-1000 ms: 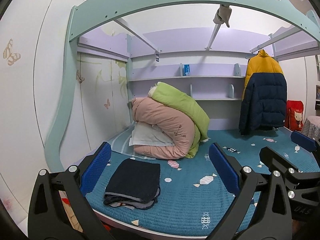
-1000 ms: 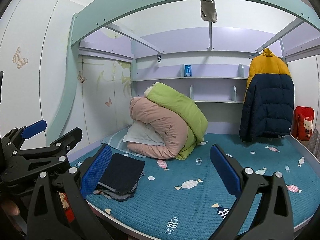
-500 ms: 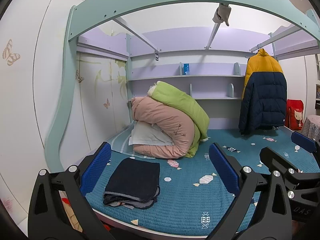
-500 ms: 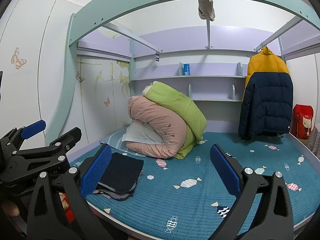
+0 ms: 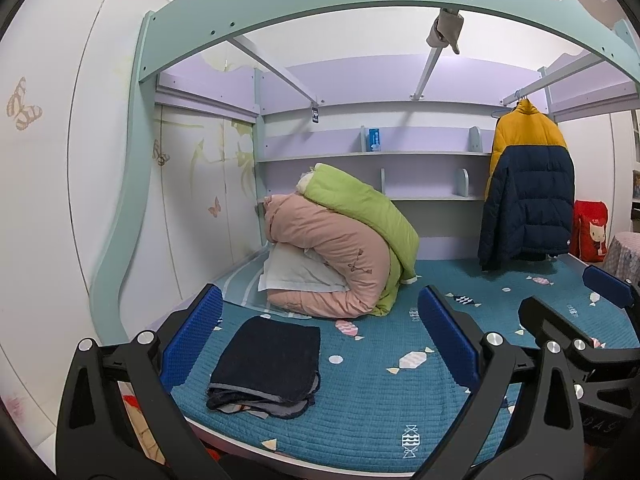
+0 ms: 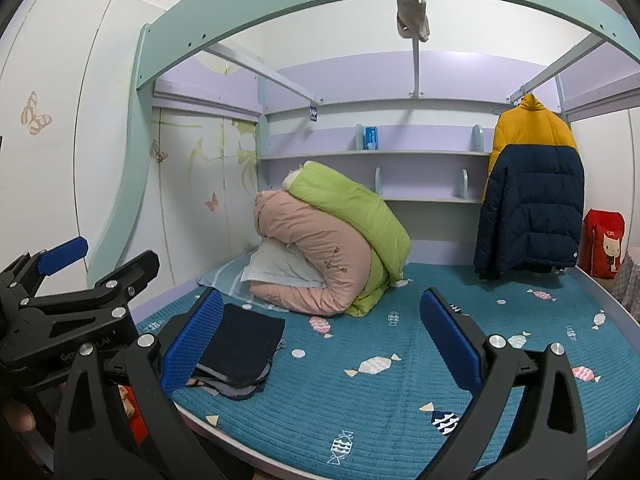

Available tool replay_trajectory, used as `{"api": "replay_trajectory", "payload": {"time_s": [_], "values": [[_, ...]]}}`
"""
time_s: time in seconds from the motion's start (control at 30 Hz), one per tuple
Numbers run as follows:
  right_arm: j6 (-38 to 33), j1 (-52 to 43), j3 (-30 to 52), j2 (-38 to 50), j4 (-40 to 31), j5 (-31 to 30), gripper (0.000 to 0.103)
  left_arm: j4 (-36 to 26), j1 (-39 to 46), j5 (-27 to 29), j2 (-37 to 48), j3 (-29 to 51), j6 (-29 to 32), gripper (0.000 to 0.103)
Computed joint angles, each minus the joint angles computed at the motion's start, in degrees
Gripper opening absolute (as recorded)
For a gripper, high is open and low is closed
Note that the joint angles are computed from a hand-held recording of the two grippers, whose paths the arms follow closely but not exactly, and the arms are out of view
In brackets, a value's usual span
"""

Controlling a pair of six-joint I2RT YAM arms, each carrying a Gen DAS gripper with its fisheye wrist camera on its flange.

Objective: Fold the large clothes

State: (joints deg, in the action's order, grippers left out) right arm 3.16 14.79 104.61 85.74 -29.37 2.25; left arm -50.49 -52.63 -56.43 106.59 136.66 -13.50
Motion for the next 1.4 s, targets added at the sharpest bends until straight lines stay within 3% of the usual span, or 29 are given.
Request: {"api": "replay_trajectory", "payload": {"time_s": [1.4], "values": [[-0.02,-0.95,1.09,0.07,-1.38,-1.55,0.095,-0.82,-0.51,-1.57,0.15,1.27,-0.28,0.098]]}}
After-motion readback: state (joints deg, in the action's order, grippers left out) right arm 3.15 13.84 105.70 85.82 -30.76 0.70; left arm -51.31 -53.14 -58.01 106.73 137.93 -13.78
